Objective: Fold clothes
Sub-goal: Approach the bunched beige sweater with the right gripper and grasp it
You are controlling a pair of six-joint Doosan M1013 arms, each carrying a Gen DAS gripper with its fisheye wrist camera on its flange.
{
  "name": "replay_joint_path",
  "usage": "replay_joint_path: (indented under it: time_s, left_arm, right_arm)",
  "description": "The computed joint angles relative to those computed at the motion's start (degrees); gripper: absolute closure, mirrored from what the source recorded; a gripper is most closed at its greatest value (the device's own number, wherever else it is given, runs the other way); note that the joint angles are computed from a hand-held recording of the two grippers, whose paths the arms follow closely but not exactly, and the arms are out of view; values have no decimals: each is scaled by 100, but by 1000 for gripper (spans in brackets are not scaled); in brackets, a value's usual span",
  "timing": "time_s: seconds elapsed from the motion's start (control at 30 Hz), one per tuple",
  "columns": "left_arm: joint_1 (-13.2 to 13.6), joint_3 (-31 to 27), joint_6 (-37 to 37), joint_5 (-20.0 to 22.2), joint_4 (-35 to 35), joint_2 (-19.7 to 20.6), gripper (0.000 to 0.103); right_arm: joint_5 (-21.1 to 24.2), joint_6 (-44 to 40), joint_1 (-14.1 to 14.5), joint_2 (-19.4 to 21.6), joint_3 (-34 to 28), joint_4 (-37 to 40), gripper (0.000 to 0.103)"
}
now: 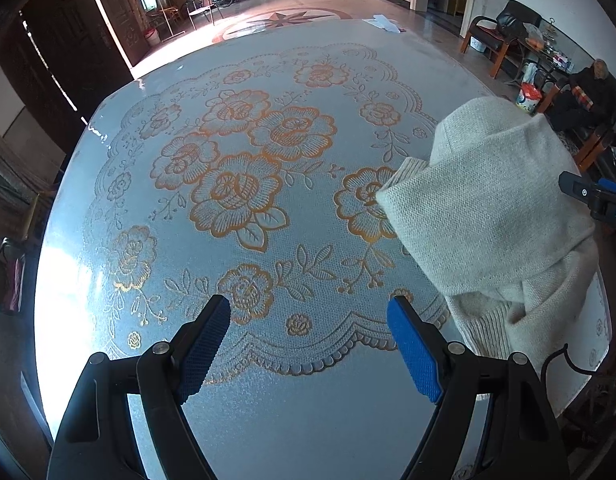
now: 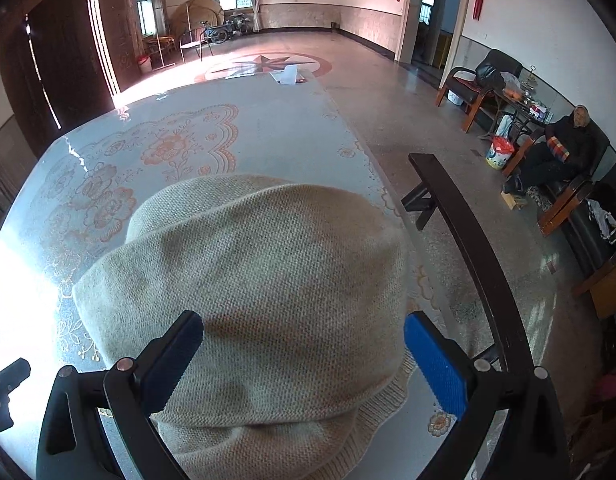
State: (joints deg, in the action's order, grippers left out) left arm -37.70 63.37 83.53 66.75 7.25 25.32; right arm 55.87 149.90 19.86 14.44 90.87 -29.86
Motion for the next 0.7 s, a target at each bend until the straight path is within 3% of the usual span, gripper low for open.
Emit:
replay_joint_path:
  time_s: [0.43, 0.6, 0.7]
  left_arm:
    - [36, -121, -45, 180, -126, 78, 21]
    - [29, -128, 13, 205, -133, 80, 21]
    - [39, -130, -23, 229, -123, 84, 21]
  right_arm:
    - [-394, -298, -225, -22, 205, 882, 0]
    - [-952, -762, -481, -22, 428, 1830, 0]
    - [-1244, -820, -561, -90, 571, 2120, 9]
